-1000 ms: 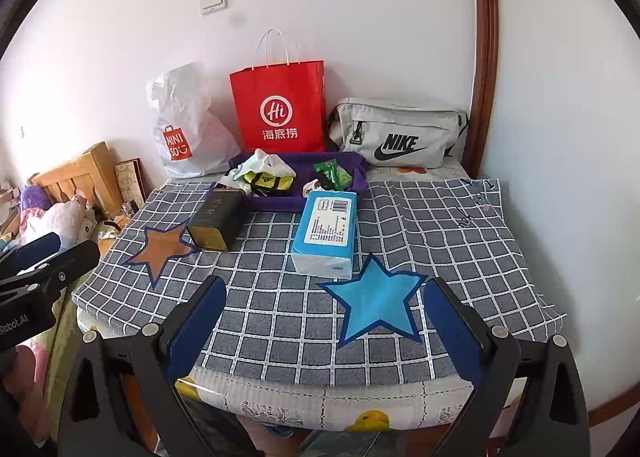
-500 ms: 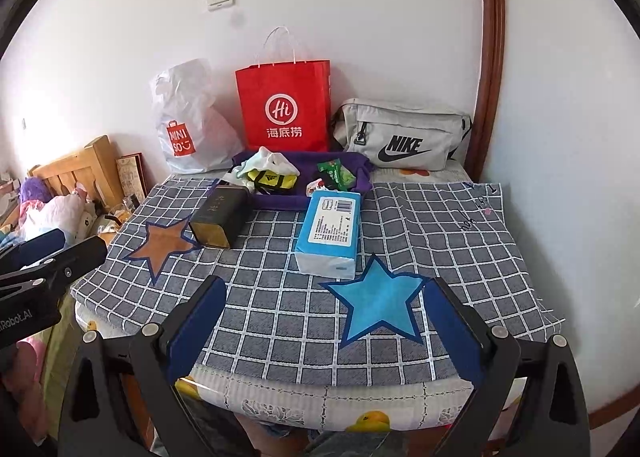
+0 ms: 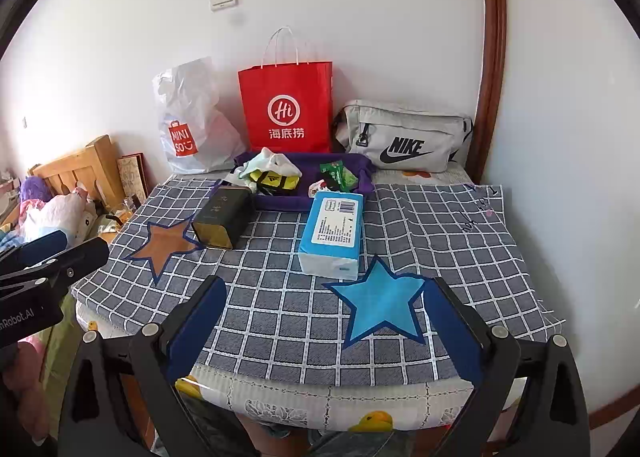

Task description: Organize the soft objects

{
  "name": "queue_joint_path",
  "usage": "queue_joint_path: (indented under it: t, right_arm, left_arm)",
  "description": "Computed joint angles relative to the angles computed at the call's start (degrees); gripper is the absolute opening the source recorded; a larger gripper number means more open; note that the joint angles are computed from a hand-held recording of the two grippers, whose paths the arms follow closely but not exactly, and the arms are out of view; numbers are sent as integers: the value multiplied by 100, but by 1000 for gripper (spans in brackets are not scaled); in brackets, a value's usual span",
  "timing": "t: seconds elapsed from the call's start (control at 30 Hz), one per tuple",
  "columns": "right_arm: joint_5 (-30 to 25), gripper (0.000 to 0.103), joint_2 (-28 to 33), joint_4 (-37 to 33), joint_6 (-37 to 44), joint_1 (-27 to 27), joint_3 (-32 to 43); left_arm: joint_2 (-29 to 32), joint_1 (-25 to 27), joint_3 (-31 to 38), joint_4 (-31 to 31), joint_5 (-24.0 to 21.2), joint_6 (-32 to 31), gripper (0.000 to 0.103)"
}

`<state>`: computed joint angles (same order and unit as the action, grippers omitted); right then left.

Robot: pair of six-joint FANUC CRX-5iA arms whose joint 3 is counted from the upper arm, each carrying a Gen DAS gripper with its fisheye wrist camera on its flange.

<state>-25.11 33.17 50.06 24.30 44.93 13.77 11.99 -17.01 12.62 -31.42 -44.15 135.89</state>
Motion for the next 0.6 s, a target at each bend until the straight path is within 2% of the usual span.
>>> queue_joint_path:
  t: [0.6]
  right_arm:
    - [58, 98, -72, 200, -166, -15, -131]
  left_arm:
    - [-21, 7, -60, 5, 46, 20, 88]
